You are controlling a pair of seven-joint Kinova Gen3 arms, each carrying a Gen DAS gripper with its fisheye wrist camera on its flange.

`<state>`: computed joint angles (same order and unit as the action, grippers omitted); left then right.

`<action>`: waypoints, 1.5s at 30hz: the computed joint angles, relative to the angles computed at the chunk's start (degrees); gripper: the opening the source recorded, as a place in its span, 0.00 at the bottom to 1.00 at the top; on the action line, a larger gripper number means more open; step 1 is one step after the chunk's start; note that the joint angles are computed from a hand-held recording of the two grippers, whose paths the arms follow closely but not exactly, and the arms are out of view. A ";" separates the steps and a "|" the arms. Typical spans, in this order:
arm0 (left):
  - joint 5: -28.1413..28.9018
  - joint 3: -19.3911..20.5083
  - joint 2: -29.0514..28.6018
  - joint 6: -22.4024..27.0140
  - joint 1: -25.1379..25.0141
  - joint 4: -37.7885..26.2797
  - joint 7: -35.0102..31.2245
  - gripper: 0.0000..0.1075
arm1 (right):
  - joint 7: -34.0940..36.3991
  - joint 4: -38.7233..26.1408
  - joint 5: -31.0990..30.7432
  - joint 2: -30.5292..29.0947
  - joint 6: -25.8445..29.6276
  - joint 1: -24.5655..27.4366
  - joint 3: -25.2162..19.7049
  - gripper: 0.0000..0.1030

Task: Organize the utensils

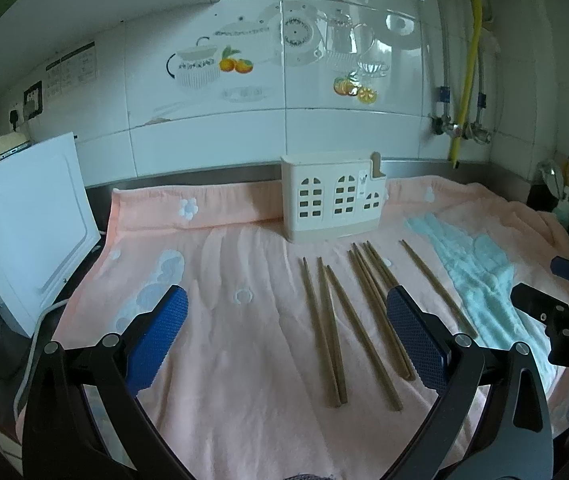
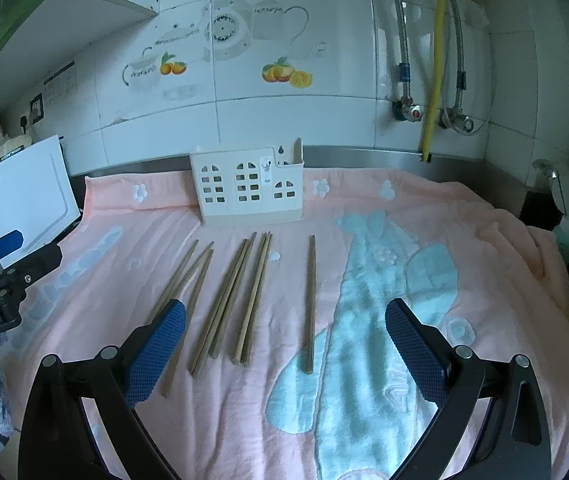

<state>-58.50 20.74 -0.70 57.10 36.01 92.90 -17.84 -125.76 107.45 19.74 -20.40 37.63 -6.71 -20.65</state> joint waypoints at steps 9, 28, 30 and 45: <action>2.24 -1.26 1.61 0.24 0.18 -1.34 -2.34 0.91 | 0.50 -0.13 -0.85 1.91 -0.19 -0.82 1.50 0.93; 10.30 -5.46 4.03 -3.88 -1.29 -1.77 -6.30 0.90 | 0.68 -1.70 -0.43 7.89 1.99 -4.46 5.05 0.82; 11.36 -5.78 4.24 -4.34 -1.59 -1.95 -7.14 0.90 | 0.61 -1.97 -0.02 8.63 2.21 -4.96 5.31 0.82; 17.02 -7.58 5.02 -7.81 -3.08 -1.84 -10.77 0.78 | 4.51 -3.68 -2.98 12.05 2.38 -7.79 9.26 0.74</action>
